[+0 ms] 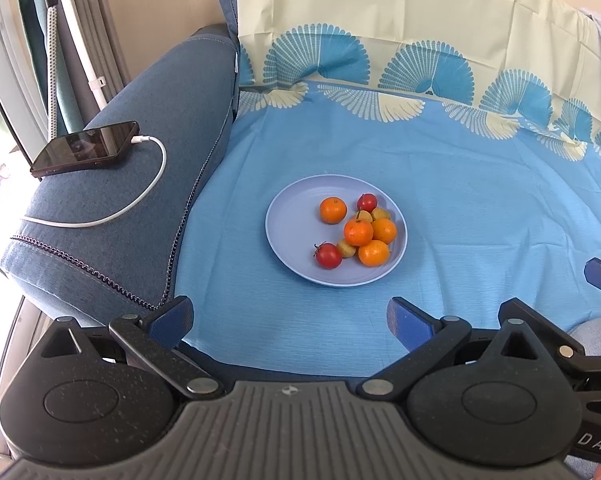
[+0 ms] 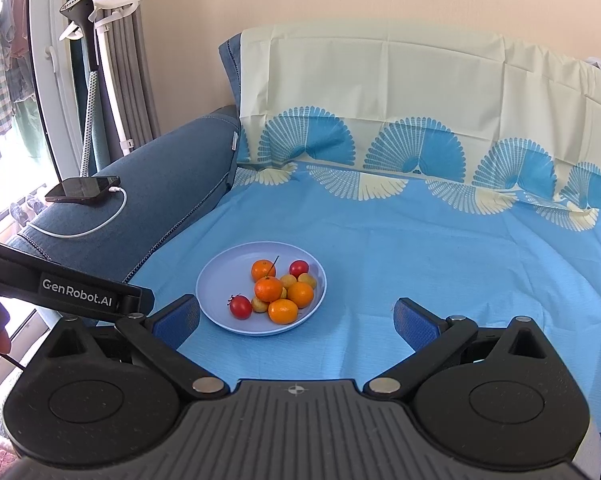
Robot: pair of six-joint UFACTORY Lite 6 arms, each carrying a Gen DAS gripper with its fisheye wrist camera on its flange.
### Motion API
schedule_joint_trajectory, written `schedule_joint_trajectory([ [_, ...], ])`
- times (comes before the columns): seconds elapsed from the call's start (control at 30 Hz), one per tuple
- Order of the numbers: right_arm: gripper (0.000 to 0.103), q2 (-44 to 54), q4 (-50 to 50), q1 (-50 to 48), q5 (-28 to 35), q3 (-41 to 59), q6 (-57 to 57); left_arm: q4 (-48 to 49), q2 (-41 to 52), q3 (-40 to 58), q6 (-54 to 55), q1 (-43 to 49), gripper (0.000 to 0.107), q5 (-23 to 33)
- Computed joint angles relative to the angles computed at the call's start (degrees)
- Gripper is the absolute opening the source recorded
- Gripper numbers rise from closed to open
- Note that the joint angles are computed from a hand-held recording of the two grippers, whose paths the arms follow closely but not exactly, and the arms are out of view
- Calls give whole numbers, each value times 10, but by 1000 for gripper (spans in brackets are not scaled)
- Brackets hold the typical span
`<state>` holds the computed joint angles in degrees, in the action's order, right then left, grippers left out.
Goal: Organize fruits
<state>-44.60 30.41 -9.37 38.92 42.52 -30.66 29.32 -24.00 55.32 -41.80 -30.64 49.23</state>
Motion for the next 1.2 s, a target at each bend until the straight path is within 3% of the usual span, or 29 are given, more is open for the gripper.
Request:
schedule_joint_trajectory([
  [1.2,102,-1,2,-6,0,-3,-10,4,12,8,-12,-12,103,9],
])
